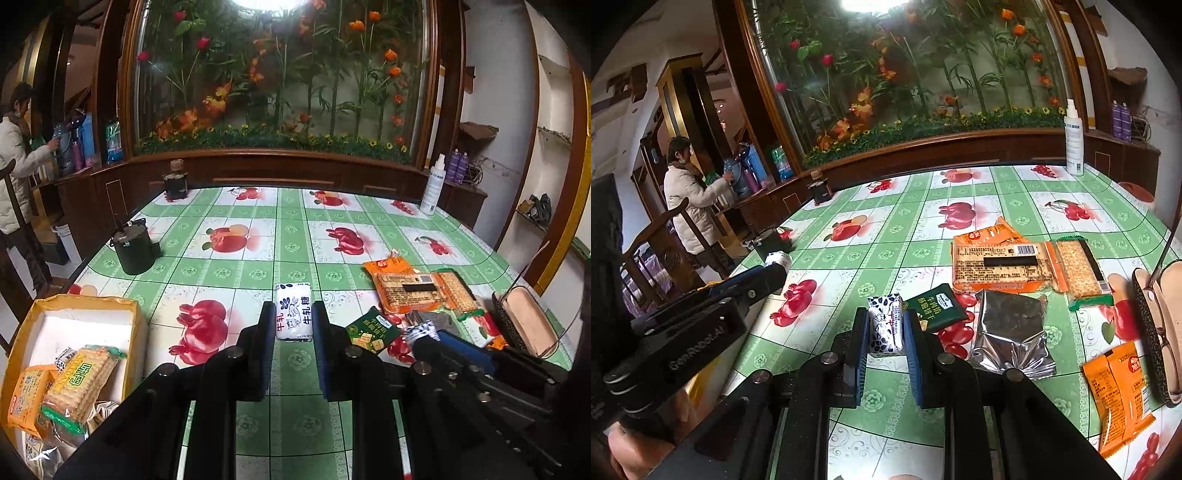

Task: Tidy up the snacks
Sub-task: 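Carry both cubes into the yellow box and open both tools to release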

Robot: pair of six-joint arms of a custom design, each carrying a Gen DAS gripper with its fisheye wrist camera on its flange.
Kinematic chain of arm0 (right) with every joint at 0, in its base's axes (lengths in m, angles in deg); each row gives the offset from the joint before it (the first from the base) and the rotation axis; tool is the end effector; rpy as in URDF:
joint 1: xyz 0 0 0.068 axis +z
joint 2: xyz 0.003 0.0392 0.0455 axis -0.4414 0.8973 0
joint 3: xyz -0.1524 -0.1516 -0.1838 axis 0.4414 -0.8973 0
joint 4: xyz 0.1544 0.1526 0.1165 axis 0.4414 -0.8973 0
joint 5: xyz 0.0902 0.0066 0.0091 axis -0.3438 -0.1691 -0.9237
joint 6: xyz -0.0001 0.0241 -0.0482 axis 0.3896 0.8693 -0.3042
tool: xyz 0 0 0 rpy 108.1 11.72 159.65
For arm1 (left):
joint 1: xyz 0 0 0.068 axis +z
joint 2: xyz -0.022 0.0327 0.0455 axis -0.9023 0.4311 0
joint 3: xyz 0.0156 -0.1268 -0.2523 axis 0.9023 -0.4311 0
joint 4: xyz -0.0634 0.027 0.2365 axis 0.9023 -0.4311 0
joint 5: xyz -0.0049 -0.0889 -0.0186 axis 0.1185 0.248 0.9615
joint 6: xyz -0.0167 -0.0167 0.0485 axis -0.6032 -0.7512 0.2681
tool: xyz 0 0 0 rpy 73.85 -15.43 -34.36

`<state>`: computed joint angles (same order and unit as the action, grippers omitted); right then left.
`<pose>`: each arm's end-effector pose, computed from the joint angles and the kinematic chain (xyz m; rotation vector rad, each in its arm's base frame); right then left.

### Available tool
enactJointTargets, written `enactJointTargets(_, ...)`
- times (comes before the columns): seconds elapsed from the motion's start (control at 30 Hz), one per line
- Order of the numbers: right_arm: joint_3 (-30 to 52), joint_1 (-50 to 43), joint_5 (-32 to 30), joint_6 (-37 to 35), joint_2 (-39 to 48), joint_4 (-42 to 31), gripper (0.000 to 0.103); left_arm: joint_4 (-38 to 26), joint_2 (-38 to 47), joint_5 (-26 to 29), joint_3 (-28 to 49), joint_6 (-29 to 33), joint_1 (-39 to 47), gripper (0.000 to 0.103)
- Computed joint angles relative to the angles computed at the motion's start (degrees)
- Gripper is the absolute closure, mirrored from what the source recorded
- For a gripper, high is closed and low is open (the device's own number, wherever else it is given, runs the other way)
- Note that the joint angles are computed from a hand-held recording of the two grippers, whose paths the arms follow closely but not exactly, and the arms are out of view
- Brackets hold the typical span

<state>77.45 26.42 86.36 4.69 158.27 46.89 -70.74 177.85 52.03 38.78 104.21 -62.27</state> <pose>0.2295 0.2561 0.0938 0.5790 2.0721 0.0800 0.3468 -0.0091 0.1201 0.7727 2.0691 -0.5347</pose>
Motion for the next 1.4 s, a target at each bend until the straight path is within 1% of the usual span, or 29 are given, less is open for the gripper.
enactJointTargets(0.1,0.83,0.19,0.14,-0.53,0.50,-0.50,0.082,-1.86,-0.66,2.01,-0.08,0.54,1.73,0.084)
enactJointTargets(0.2,1.36,0.91,0.78,-1.53,0.57,0.03,0.082,-8.26,-1.06,5.72,1.75,2.57,4.74,0.084)
enactJointTargets(0.37,2.59,2.00,0.74,-3.96,1.29,2.17,0.082,-13.72,-2.88,9.42,2.56,6.35,10.00,0.084)
enactJointTargets(0.43,3.82,2.31,0.12,-5.38,2.02,2.95,0.082,-18.42,-2.86,10.81,4.49,9.57,12.64,0.084)
enactJointTargets(0.5,5.79,2.90,-0.79,-7.42,3.16,3.60,0.082,-25.98,-1.44,12.98,8.60,14.06,16.20,0.084)
enactJointTargets(0.63,12.16,5.09,-3.11,-11.41,6.63,4.12,0.082,-37.37,2.38,15.07,16.13,23.46,23.50,0.084)
enactJointTargets(0.7,15.90,6.15,-4.70,-13.73,8.75,4.20,0.082,-41.77,5.16,15.21,19.94,27.89,27.24,0.084)
enactJointTargets(0.8,22.38,7.60,-6.63,-16.69,12.45,3.25,0.082,-45.44,9.76,13.83,24.70,31.59,31.74,0.084)
enactJointTargets(0.83,24.80,7.87,-7.94,-17.60,13.91,2.85,0.082,-46.53,11.59,13.15,26.59,32.25,33.02,0.084)
enactJointTargets(0.93,32.78,8.38,-11.48,-19.80,18.78,0.59,0.082,-47.18,15.18,11.56,29.97,32.55,35.01,0.084)
enactJointTargets(1.13,47.39,8.70,-15.57,-23.46,27.18,-6.21,0.082,-48.95,19.30,10.11,33.00,35.88,36.75,0.084)
enactJointTargets(1.2,50.68,8.43,-16.85,-23.73,29.22,-8.10,0.082,-50.12,20.91,9.22,34.23,36.83,36.80,0.084)
enactJointTargets(1.27,53.25,8.31,-17.75,-24.41,30.84,-9.95,0.082,-49.74,21.39,8.91,34.06,37.07,36.74,0.084)
enactJointTargets(1.33,54.82,8.35,-18.08,-24.90,31.85,-11.21,0.082,-49.85,21.74,8.82,33.99,38.16,36.77,0.084)
enactJointTargets(1.4,54.18,8.17,-18.89,-25.09,31.63,-10.91,0.082,-47.94,20.93,8.77,32.11,38.56,36.69,0.084)
